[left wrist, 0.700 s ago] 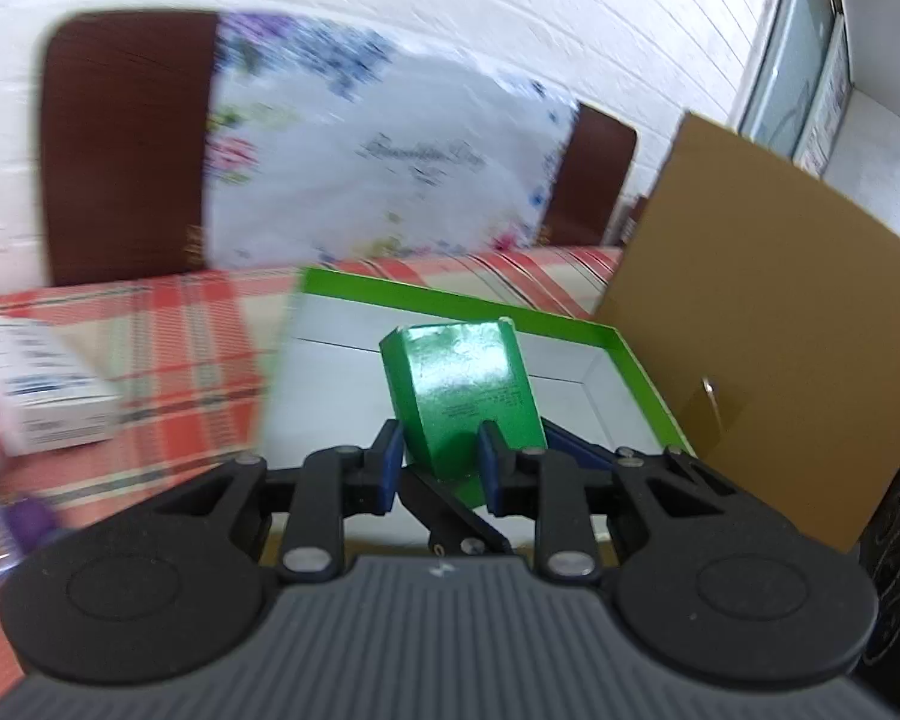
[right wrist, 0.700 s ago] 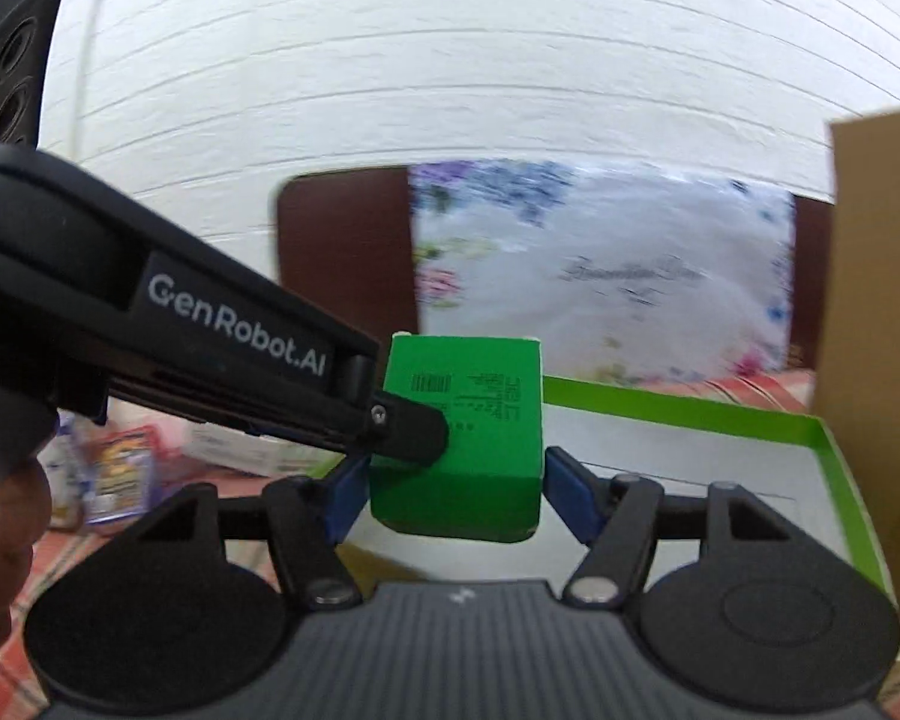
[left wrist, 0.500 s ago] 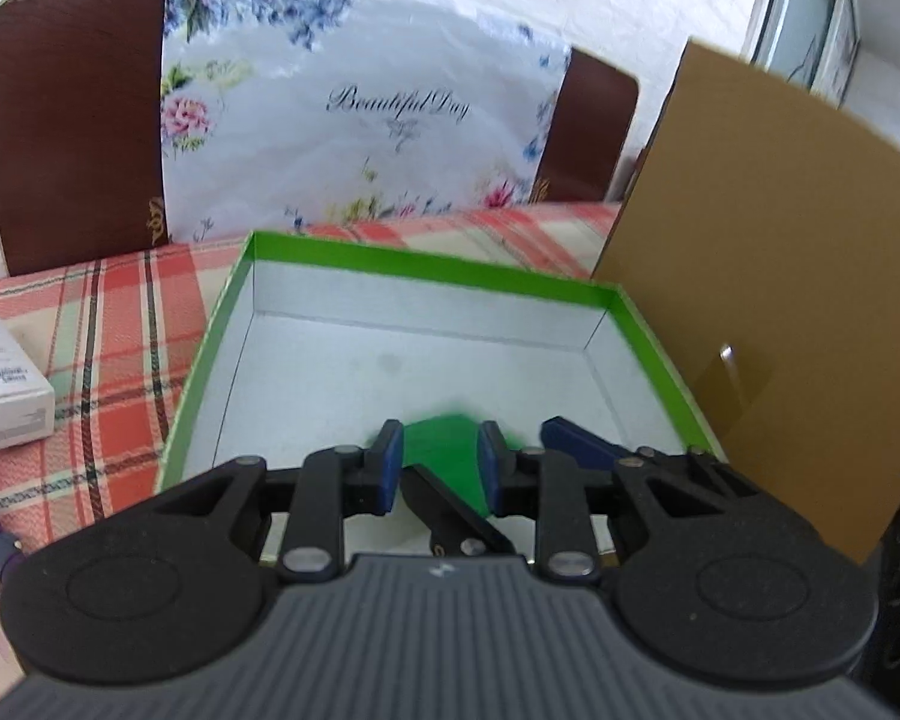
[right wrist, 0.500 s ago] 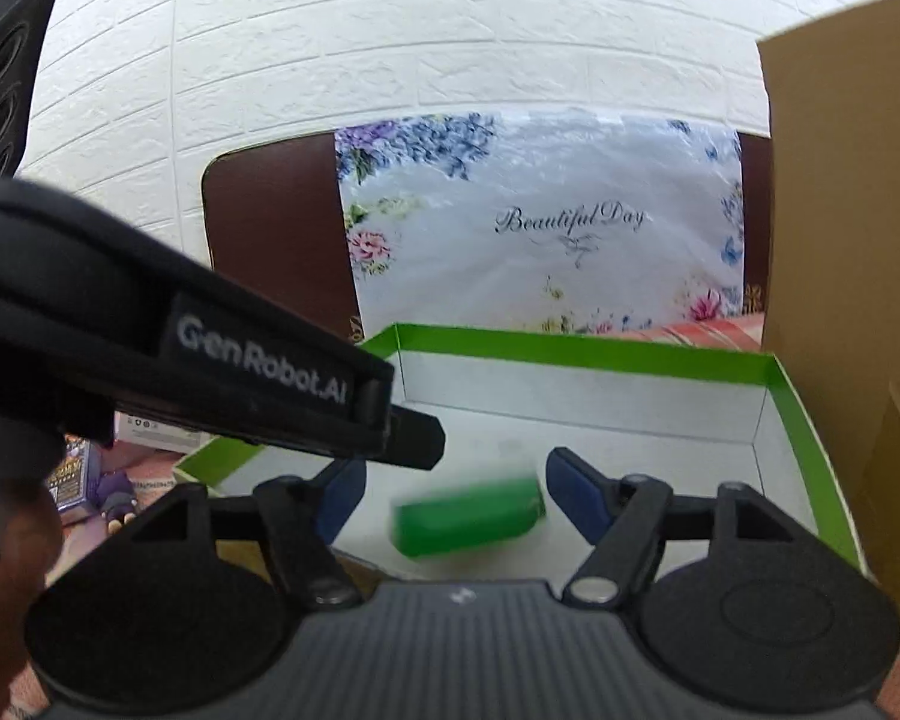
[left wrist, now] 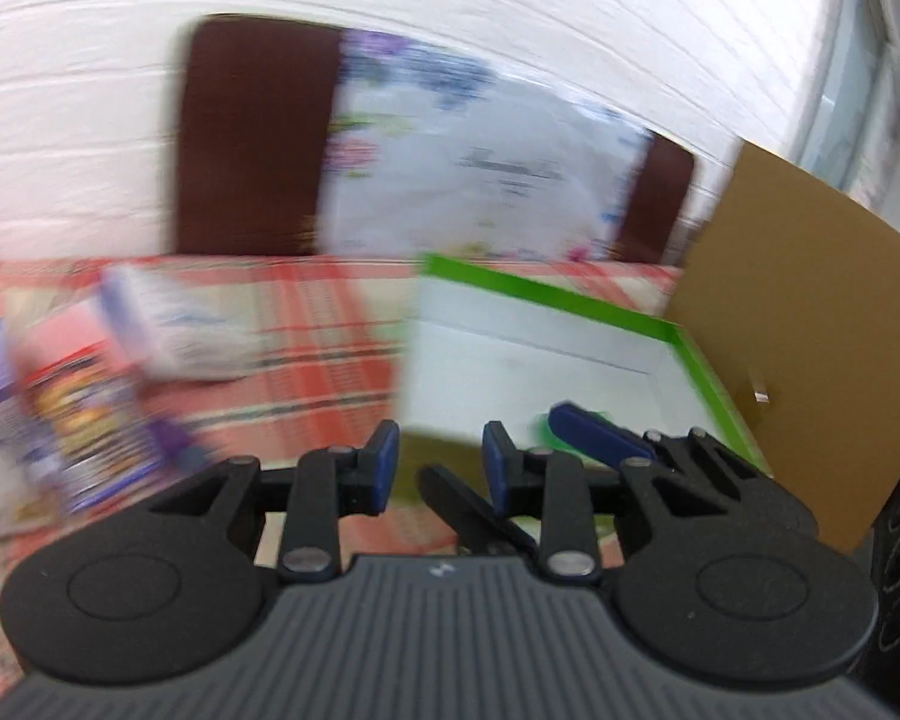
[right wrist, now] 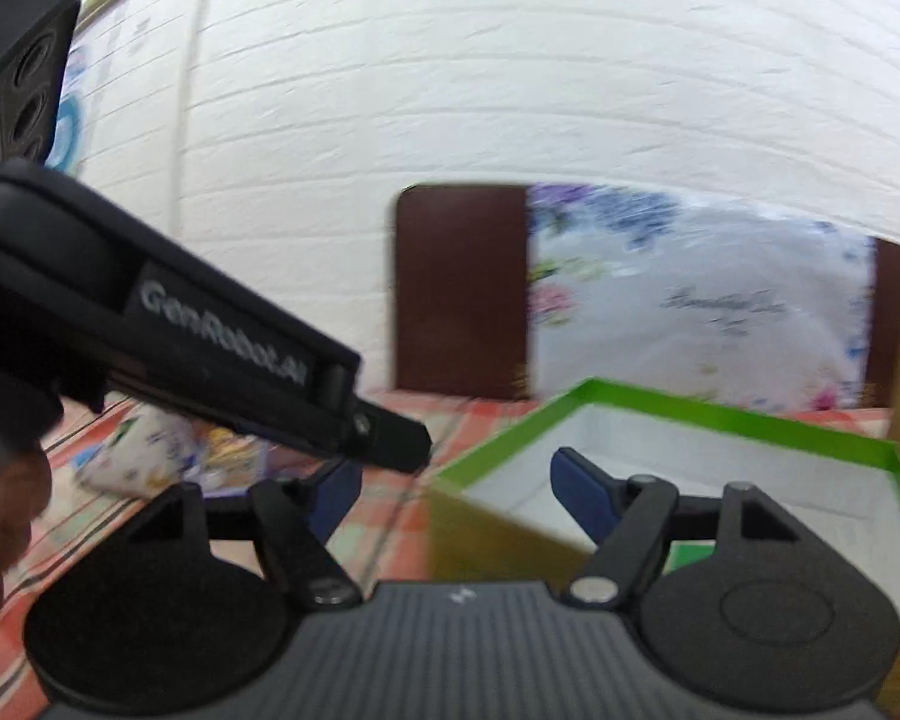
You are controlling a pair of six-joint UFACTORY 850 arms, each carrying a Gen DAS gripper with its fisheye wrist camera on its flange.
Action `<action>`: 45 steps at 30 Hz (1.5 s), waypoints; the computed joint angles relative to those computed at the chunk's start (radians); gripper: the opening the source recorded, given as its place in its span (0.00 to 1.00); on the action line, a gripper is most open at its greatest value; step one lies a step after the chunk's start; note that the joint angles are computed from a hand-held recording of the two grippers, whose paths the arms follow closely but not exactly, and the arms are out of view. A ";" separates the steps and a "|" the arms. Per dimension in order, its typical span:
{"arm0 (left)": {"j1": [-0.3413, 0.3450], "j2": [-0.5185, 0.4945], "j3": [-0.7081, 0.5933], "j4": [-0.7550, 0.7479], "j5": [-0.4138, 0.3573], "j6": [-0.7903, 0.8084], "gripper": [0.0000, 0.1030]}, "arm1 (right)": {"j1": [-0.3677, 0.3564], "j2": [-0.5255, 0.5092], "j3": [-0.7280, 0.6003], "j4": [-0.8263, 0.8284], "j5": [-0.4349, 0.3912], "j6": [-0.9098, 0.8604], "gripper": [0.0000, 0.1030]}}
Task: Organize objects
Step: 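Open the right gripper to drop the green block into the box, then grasp the red tiger-print card pack on the table with the right gripper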
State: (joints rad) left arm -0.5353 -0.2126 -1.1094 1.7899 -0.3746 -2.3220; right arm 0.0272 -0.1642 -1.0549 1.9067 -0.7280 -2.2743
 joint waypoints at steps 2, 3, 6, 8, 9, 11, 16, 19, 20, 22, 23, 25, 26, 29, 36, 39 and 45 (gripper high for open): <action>0.016 0.053 0.071 -0.063 -0.048 0.006 0.32 | 0.032 -0.008 -0.016 -0.121 -0.001 0.094 0.67; 0.027 0.077 0.104 -0.103 -0.069 0.012 0.32 | 0.053 -0.011 -0.023 -0.171 0.002 0.131 0.64; 0.071 0.138 0.184 -0.221 -0.120 0.010 0.32 | 0.125 -0.036 -0.063 -0.286 0.018 0.225 0.56; 0.096 0.177 0.233 -0.232 -0.144 -0.050 0.32 | 0.173 -0.072 -0.122 -0.353 0.014 0.321 0.54; 0.106 0.192 0.251 -0.234 -0.153 -0.073 0.32 | 0.199 -0.091 -0.151 -0.371 0.015 0.358 0.54; 0.120 0.224 0.288 -0.218 -0.164 -0.122 0.32 | 0.251 -0.134 -0.216 -0.399 0.028 0.408 0.54; 0.139 0.264 0.339 -0.167 -0.166 -0.196 0.32 | 0.363 -0.252 -0.378 -0.512 0.135 0.606 0.34; 0.147 0.279 0.363 -0.123 -0.153 -0.247 0.32 | 0.356 -0.318 -0.467 -0.656 0.078 0.877 0.18; 0.145 0.282 0.368 -0.111 -0.152 -0.261 0.32 | 0.335 -0.320 -0.467 -0.655 0.037 0.927 0.18; 0.142 0.286 0.382 -0.072 -0.143 -0.298 0.32 | 0.285 -0.313 -0.458 -0.656 -0.068 1.027 0.18; 0.141 0.287 0.386 -0.054 -0.132 -0.317 0.32 | 0.254 -0.304 -0.443 -0.651 -0.129 1.070 0.18; 0.141 0.282 0.385 -0.003 -0.098 -0.362 0.32 | 0.191 -0.282 -0.406 -0.644 -0.238 1.132 0.18; 0.142 0.278 0.382 0.026 -0.079 -0.383 0.33 | 0.161 -0.269 -0.385 -0.652 -0.277 1.154 0.18; 0.129 0.255 0.362 0.078 -0.024 -0.409 0.41 | 0.080 -0.228 -0.317 -0.706 -0.344 1.206 0.20; 0.104 0.163 0.274 0.107 0.113 -0.405 0.53 | 0.013 -0.024 -0.074 -0.691 -0.097 0.827 0.57; 0.094 0.123 0.231 0.003 0.147 -0.282 0.53 | 0.028 0.017 -0.028 -0.645 -0.067 0.638 0.69; 0.072 0.052 0.164 -0.212 0.130 -0.046 0.39 | 0.100 -0.009 -0.022 -0.632 0.013 0.499 0.81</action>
State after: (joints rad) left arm -0.4636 -0.1611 -0.9455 1.5776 -0.2442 -2.3677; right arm 0.1271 -0.1730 -1.0771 1.2748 -0.7151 -1.7751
